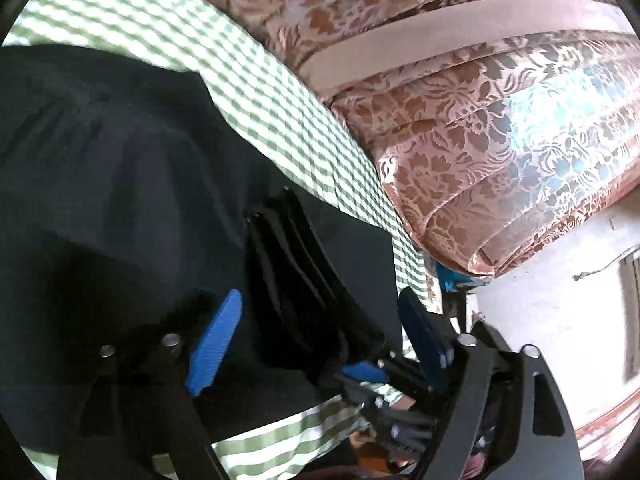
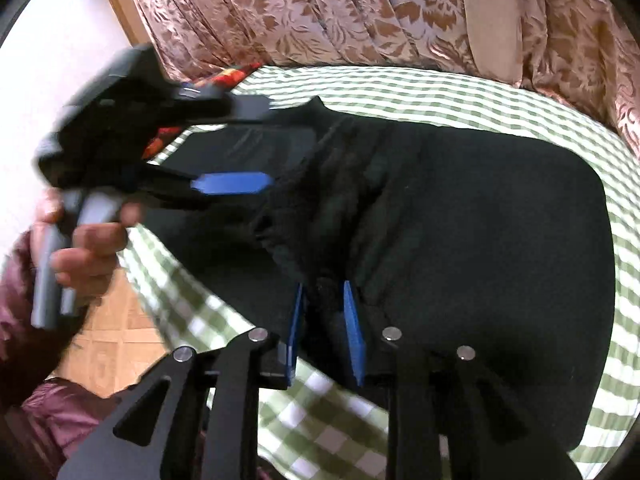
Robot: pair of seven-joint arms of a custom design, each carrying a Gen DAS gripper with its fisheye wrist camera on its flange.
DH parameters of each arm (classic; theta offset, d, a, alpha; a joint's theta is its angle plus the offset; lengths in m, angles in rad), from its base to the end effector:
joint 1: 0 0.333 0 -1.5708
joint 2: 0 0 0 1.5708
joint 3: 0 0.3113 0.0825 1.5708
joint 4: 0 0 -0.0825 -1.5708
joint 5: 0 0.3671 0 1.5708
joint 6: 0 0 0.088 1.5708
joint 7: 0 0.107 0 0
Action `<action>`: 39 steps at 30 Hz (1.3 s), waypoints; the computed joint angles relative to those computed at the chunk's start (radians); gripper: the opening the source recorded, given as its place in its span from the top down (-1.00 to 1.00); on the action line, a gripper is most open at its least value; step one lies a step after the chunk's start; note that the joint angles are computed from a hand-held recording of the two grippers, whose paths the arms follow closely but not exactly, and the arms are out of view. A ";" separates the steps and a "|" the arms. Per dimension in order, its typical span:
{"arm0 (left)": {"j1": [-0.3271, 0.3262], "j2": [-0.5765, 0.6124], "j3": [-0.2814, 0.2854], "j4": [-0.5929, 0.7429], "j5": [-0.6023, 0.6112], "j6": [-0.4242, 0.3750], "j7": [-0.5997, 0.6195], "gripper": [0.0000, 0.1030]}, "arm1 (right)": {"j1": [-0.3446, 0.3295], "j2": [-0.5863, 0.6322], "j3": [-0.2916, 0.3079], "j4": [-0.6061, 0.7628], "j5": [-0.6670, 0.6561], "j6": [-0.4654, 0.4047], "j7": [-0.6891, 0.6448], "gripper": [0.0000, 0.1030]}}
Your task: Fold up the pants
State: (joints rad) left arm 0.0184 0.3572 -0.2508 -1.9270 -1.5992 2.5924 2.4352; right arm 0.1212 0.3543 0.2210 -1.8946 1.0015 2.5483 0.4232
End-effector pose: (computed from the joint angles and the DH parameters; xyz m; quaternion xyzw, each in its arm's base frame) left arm 0.6107 -0.1151 0.3325 0.6941 -0.5145 0.4827 0.1433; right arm 0.6048 0.1930 0.3534 -0.8361 0.3970 0.0195 0.3782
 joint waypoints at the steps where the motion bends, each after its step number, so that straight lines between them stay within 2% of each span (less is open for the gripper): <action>1: -0.004 0.017 0.003 0.018 0.035 -0.007 -0.044 -0.56 | -0.022 -0.011 0.005 -0.004 0.023 -0.048 -0.015 0.05; 2: -0.006 0.026 0.003 0.028 0.055 -0.004 -0.069 -0.56 | -0.038 -0.029 0.005 -0.021 0.062 -0.065 -0.041 -0.09; 5: -0.009 0.065 -0.004 0.071 0.140 -0.017 -0.155 -0.56 | -0.053 -0.089 -0.032 -0.080 0.126 -0.085 -0.057 -0.08; 8: -0.023 0.091 -0.007 0.096 0.252 0.013 -0.250 -0.52 | -0.060 -0.132 -0.083 -0.126 0.168 -0.076 -0.032 -0.08; 9: -0.038 0.103 0.002 0.111 0.338 0.011 -0.318 -0.30 | -0.067 -0.148 -0.104 -0.146 0.186 -0.061 -0.016 -0.08; 10: -0.048 0.106 0.007 0.111 0.404 0.022 -0.362 0.01 | -0.071 -0.161 -0.121 -0.164 0.197 -0.042 0.000 -0.08; 11: -0.055 0.108 0.007 0.111 0.449 0.036 -0.388 0.20 | -0.075 -0.172 -0.139 -0.180 0.197 -0.018 0.024 -0.07; 12: -0.061 0.108 0.001 0.108 0.482 0.058 -0.390 0.47 | -0.075 -0.177 -0.151 -0.187 0.187 -0.002 0.048 -0.02; 13: -0.051 0.102 -0.016 0.098 0.478 0.080 -0.368 0.60 | -0.076 -0.181 -0.163 -0.198 0.167 0.021 0.078 0.01; 14: -0.039 0.093 -0.036 0.086 0.465 0.104 -0.334 0.63 | -0.075 -0.179 -0.176 -0.211 0.130 0.051 0.122 0.05; 17: -0.014 0.060 -0.073 0.059 0.420 0.142 -0.251 0.68 | -0.085 -0.173 -0.180 -0.226 0.078 0.065 0.186 0.17; 21: -0.006 -0.011 -0.094 0.003 0.308 0.198 -0.113 0.70 | -0.112 -0.144 -0.156 -0.200 0.172 0.031 0.185 0.26; 24: -0.038 -0.019 -0.059 -0.027 0.335 0.229 -0.143 0.70 | -0.107 -0.131 -0.145 -0.170 0.203 0.021 0.162 0.28; 25: -0.044 -0.010 -0.049 -0.032 0.358 0.228 -0.169 0.70 | -0.104 -0.124 -0.145 -0.160 0.186 0.011 0.168 0.28; 27: -0.066 0.013 -0.021 -0.047 0.446 0.241 -0.252 0.70 | -0.075 -0.104 -0.148 -0.149 0.079 0.050 0.226 0.28; 28: -0.059 0.025 -0.027 -0.050 0.437 0.244 -0.247 0.70 | -0.068 -0.093 -0.148 -0.144 0.032 0.057 0.260 0.28; 29: -0.018 0.037 -0.066 -0.048 0.358 0.237 -0.191 0.70 | -0.077 -0.094 -0.142 -0.148 0.023 0.053 0.265 0.28; 31: 0.000 0.035 -0.081 -0.048 0.294 0.232 -0.148 0.70 | -0.084 -0.096 -0.135 -0.148 -0.007 0.060 0.281 0.26; 33: -0.006 0.021 -0.078 -0.056 0.272 0.238 -0.121 0.70 | -0.083 -0.108 -0.131 -0.148 -0.044 0.093 0.300 0.26; 35: -0.032 0.008 -0.066 -0.066 0.299 0.268 -0.124 0.70 | -0.093 -0.110 -0.119 -0.127 -0.037 0.104 0.289 0.22; 39: -0.061 -0.010 -0.066 -0.081 0.318 0.328 -0.110 0.70 | -0.101 -0.065 -0.082 -0.022 0.024 0.036 0.242 0.22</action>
State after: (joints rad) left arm -0.0423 0.3471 -0.3164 -2.0081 -1.2807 2.9202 2.3248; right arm 0.0201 0.2898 0.1394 -1.9165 1.0255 2.5841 0.6650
